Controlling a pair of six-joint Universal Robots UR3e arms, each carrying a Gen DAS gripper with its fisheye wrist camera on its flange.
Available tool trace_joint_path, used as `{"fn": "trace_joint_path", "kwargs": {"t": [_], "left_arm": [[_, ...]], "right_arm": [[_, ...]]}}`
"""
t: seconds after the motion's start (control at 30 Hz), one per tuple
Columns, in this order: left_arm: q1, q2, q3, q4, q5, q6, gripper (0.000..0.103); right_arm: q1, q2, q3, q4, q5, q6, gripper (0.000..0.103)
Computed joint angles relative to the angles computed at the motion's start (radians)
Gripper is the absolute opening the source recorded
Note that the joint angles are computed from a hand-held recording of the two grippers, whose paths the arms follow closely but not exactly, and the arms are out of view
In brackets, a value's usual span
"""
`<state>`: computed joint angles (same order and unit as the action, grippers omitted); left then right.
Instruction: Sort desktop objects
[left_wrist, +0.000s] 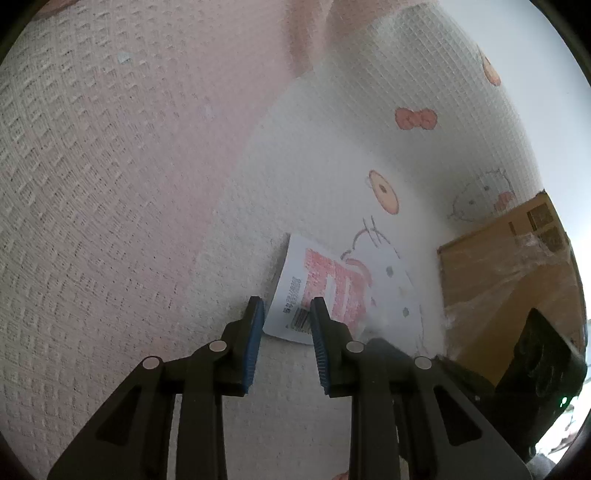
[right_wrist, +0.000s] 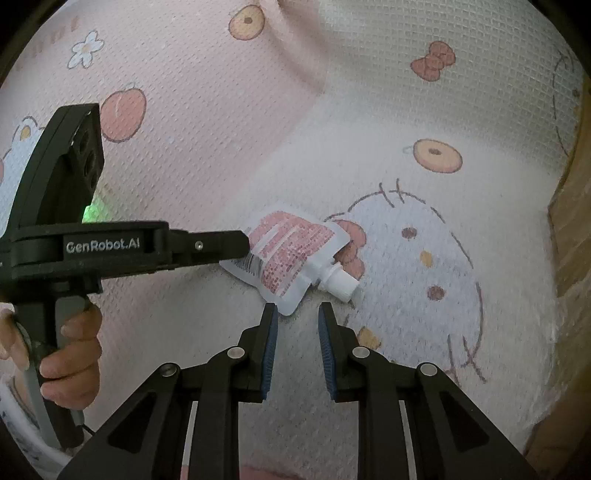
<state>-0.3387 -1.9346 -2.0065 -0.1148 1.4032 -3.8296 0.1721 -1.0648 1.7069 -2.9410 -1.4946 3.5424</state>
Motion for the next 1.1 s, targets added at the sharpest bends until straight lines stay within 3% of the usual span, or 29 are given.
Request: {"fn": "trace_joint_path", "kwargs": {"t": [0.13, 0.3, 0.77, 0.9, 1.1], "left_arm": [[-0.017, -0.005, 0.001, 0.002, -0.027, 0.005, 0.028], [-0.056, 0.001, 0.024, -0.038, 0.018, -0.014, 0.028], [-0.151, 0.156, 0.016, -0.134, 0.086, -0.068, 0.028], [-0.122, 0.157, 0.031, -0.115, 0.052, -0.043, 0.028], [-0.048, 0.091, 0.099, -0.143, 0.004, -0.009, 0.028]], "right_arm": [[-0.004, 0.010, -0.008, -0.002, 0.006, -0.011, 0.018], [0.020, -0.015, 0.002, 0.018, -0.031, -0.018, 0.018], [-0.036, -0.177, 0.131, 0.026, 0.083, 0.011, 0.018], [-0.060, -0.174, 0.122, 0.009, 0.092, 0.022, 0.018], [-0.094, -0.100, -0.009, 0.108, 0.101, 0.024, 0.018]]}}
